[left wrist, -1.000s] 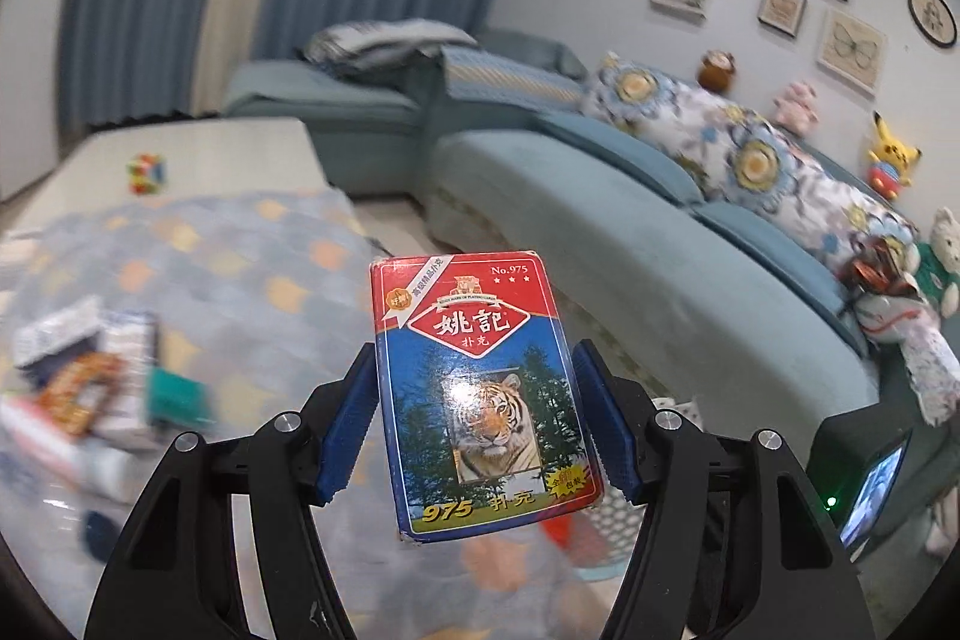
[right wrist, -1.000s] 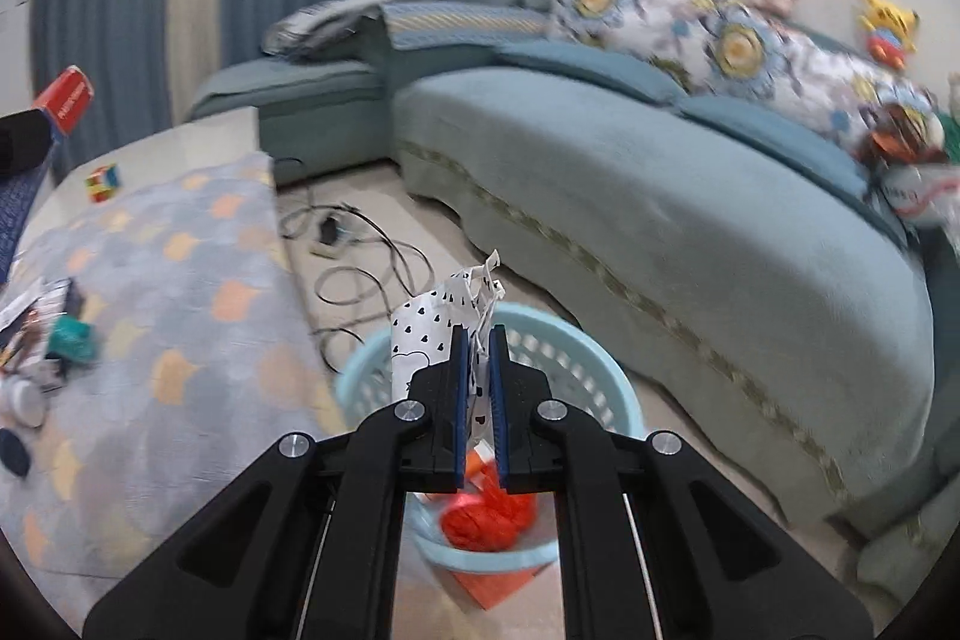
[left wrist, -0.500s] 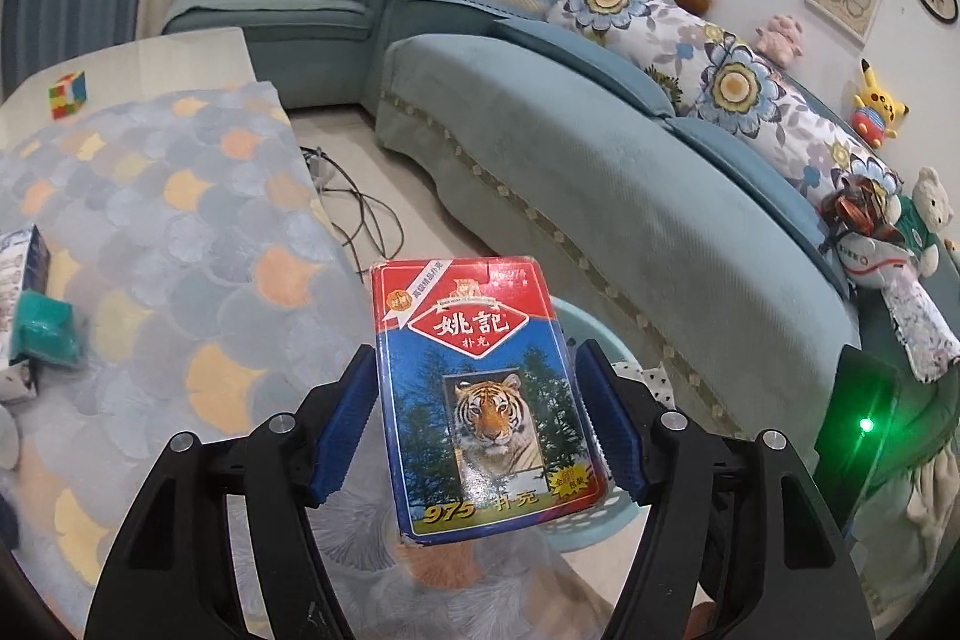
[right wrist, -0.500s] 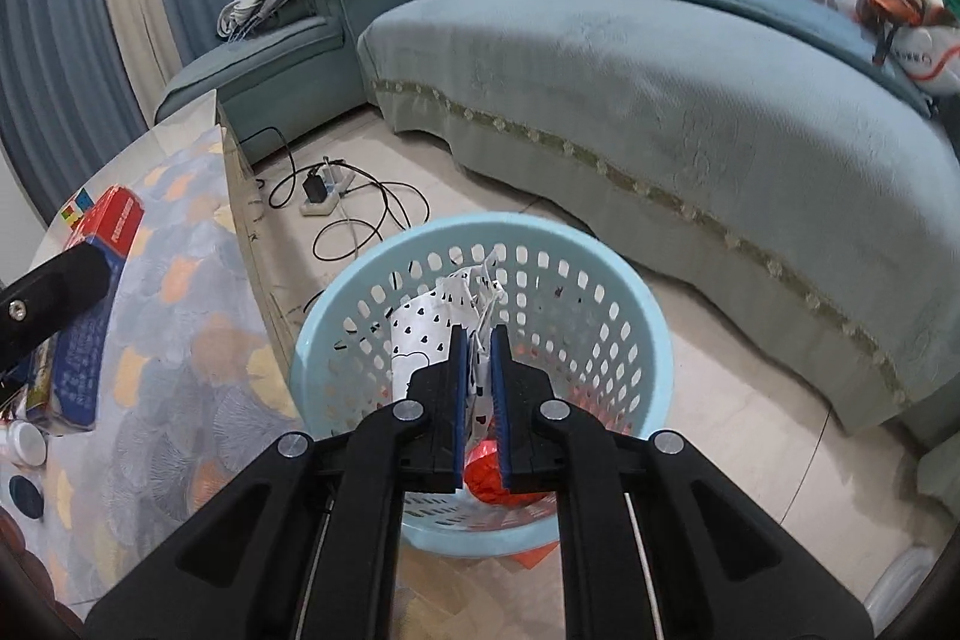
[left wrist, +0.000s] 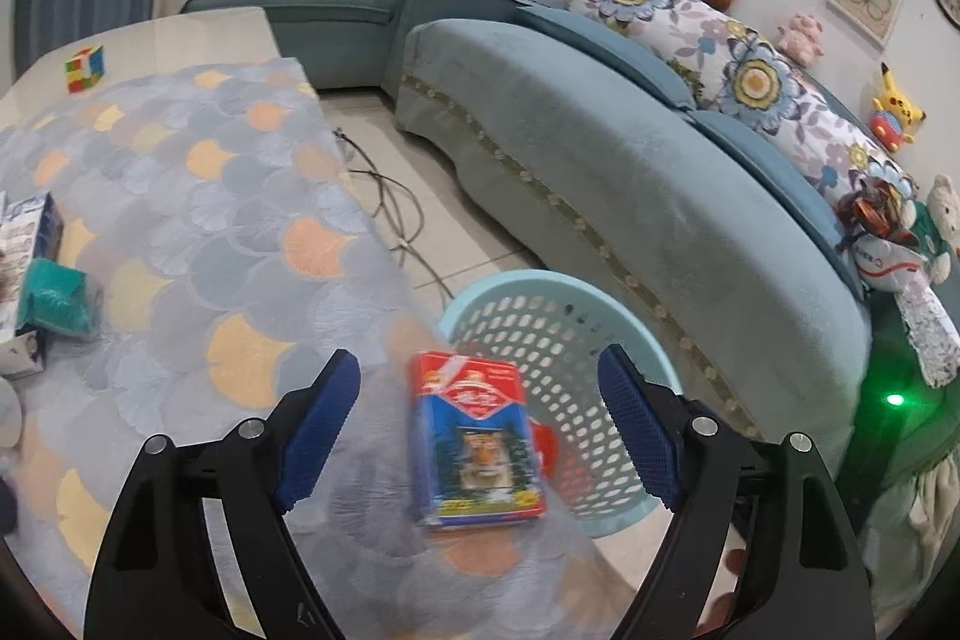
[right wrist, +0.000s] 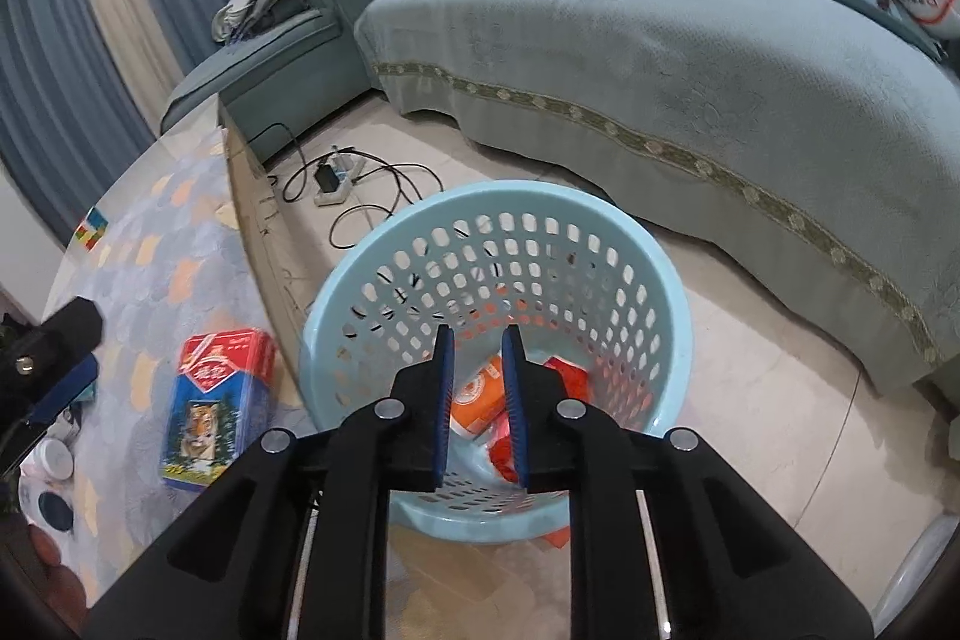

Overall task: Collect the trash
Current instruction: 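Move both open tools back over the table toward the bottles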

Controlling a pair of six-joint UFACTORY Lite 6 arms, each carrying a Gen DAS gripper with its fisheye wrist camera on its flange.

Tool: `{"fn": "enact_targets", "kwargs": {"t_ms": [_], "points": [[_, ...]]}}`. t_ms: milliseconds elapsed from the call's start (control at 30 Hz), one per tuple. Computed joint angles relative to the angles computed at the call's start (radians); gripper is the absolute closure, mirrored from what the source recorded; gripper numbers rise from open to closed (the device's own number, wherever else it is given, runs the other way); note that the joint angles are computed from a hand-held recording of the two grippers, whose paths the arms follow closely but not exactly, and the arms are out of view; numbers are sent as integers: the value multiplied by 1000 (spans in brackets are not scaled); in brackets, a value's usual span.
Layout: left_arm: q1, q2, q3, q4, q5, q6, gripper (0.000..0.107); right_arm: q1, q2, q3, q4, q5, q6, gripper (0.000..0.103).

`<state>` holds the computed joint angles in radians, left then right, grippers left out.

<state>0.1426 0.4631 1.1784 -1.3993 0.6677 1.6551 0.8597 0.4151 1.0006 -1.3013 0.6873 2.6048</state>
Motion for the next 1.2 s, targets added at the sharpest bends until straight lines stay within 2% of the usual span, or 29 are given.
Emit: {"fn": "enact_targets", "kwargs": {"t_ms": [33, 67, 100, 133, 233, 267, 300, 500, 767, 967, 1033, 1100, 1200], "points": [[13, 12, 14, 26, 8, -31, 27, 7, 7, 19, 12, 11, -28, 81], [30, 26, 26, 53, 27, -64, 27, 19, 14, 39, 19, 28, -46, 69], [44, 50, 49, 85, 48, -101, 27, 32, 13, 44, 21, 45, -43, 51], [45, 71, 70, 121, 53, -140, 27, 42, 15, 50, 21, 65, -37, 47], [21, 164, 159, 271, 92, -285, 30, 49, 4, 55, 39, 82, -52, 47], [12, 193, 180, 302, 116, -317, 34, 48, -10, 39, 36, 83, -42, 47], [3, 207, 188, 311, 128, -327, 40, 48, -23, 23, 31, 85, -28, 47], [-9, 222, 173, 239, 212, -215, 50, 30, -60, -39, -11, 54, 42, 47], [-6, 171, 115, 185, 167, -162, 50, 38, -52, -27, -17, 59, 33, 47], [28, 57, 46, 147, 125, -121, 49, 72, -53, 14, -28, 88, -14, 47], [65, 0, 24, 158, 127, -123, 45, 105, -49, 58, -30, 121, -57, 47], [121, -66, -2, 154, 125, -115, 33, 137, -29, 115, -29, 151, -103, 47], [247, -129, -9, 166, 164, -109, 31, 183, 29, 236, -37, 178, -178, 47]]}}
